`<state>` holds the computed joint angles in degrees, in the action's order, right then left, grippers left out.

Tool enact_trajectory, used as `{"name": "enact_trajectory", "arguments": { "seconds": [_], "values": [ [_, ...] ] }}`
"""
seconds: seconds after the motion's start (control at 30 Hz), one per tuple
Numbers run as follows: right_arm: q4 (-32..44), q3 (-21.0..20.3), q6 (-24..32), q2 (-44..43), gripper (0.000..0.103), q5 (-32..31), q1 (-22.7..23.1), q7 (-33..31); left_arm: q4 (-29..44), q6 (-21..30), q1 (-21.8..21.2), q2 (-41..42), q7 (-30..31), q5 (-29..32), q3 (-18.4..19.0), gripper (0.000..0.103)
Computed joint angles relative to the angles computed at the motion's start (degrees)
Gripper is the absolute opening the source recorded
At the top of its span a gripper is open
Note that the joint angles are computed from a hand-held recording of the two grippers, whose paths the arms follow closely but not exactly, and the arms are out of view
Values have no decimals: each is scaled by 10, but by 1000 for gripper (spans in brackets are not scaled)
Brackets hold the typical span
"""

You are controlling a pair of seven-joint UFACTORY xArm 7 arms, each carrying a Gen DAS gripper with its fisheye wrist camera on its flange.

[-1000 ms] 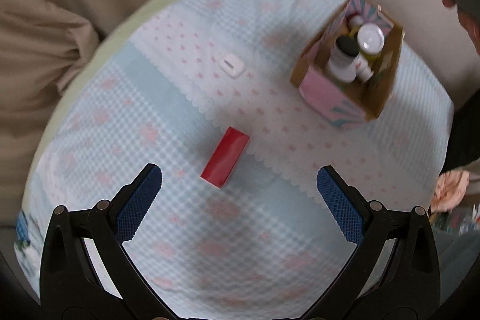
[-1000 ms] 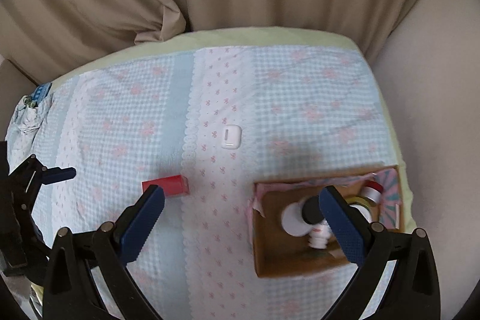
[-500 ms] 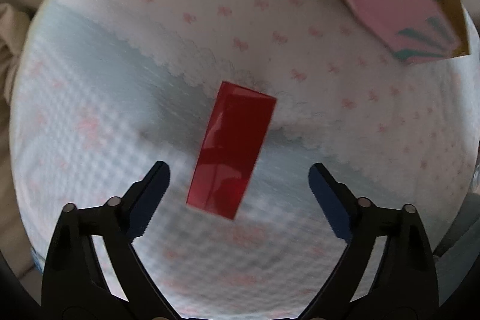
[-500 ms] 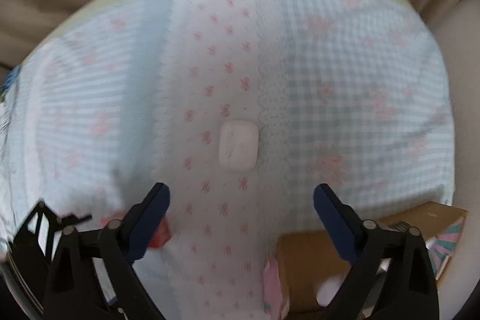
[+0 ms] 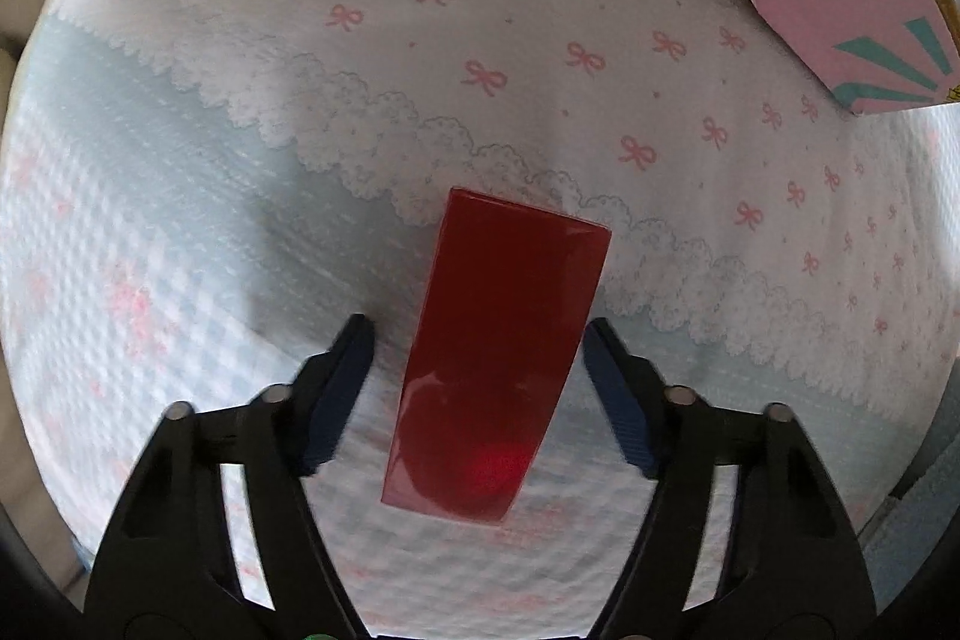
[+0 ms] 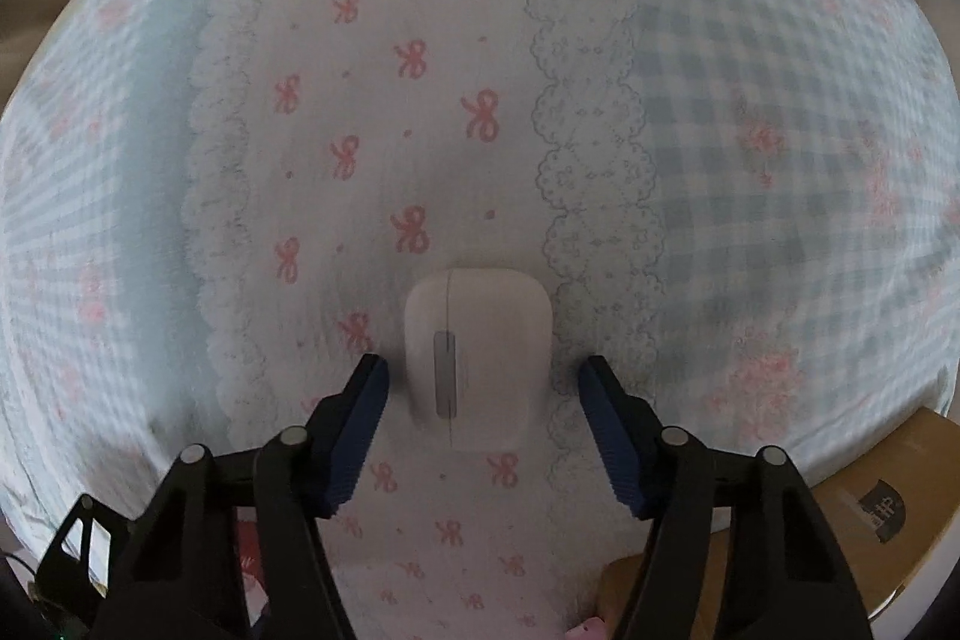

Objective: Organize rigid objects
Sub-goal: 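Grasp the red box with the left tool while the right tool grasps the white case, then carry the red box and white case over the pink box with both tools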

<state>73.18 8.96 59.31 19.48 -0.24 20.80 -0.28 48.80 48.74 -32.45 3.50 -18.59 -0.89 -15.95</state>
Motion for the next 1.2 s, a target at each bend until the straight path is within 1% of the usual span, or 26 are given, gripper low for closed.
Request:
{"name": "enact_trajectory", "arguments": {
  "seconds": [0.03, 0.13, 0.2, 0.23, 0.27, 0.3, 0.37, 0.4, 0.53, 0.63, 0.77, 0.87, 0.97, 1.2],
  "values": [
    [1, -1, -1, 2, 62, -4, 3, 6, 5, 2, -1, 10, -1, 1, -1, 55],
    [6, -1, -4, 9, 62, -14, 9, 15, 14, 6, -7, 23, -14, 21, -2, 53],
    [8, -1, -6, 11, 58, -21, 13, 19, 14, 6, -11, 22, -21, 31, -2, 47],
    [6, 0, -9, 9, 53, -22, 14, 19, 14, 6, -11, 22, -18, 28, -3, 44],
    [8, 1, -10, 9, 44, -24, 18, 23, 15, 7, -12, 21, -17, 29, -3, 44],
    [7, 2, -12, 7, 41, -24, 19, 24, 14, 10, -13, 18, -15, 29, -4, 44],
    [3, 3, -16, 2, 41, -30, 24, 29, 13, 10, -14, 15, -17, 31, -4, 43],
    [4, 5, -18, 4, 41, -31, 28, 34, 26, 14, -13, 24, -17, 35, -2, 43],
    [-10, 8, -17, -14, 41, -22, 29, 37, 24, 13, -16, 21, -26, 41, -3, 42],
    [-32, 9, -30, -30, 41, -12, 20, 22, 15, 14, -20, 7, -38, 34, -7, 41],
    [-75, 14, -46, -77, 41, -1, 16, 1, -9, 2, -16, -28, -48, 3, -7, 41],
    [-100, 17, -48, -109, 41, 18, 13, -7, -43, -22, -10, -67, -52, -50, -4, 40],
    [-119, 18, -50, -134, 41, 33, 10, -13, -74, -34, -6, -106, -61, -90, 0, 38],
    [-155, 13, -26, -207, 41, 60, 1, -38, -126, -34, -4, -190, -86, -110, 3, 38]
  ]
}}
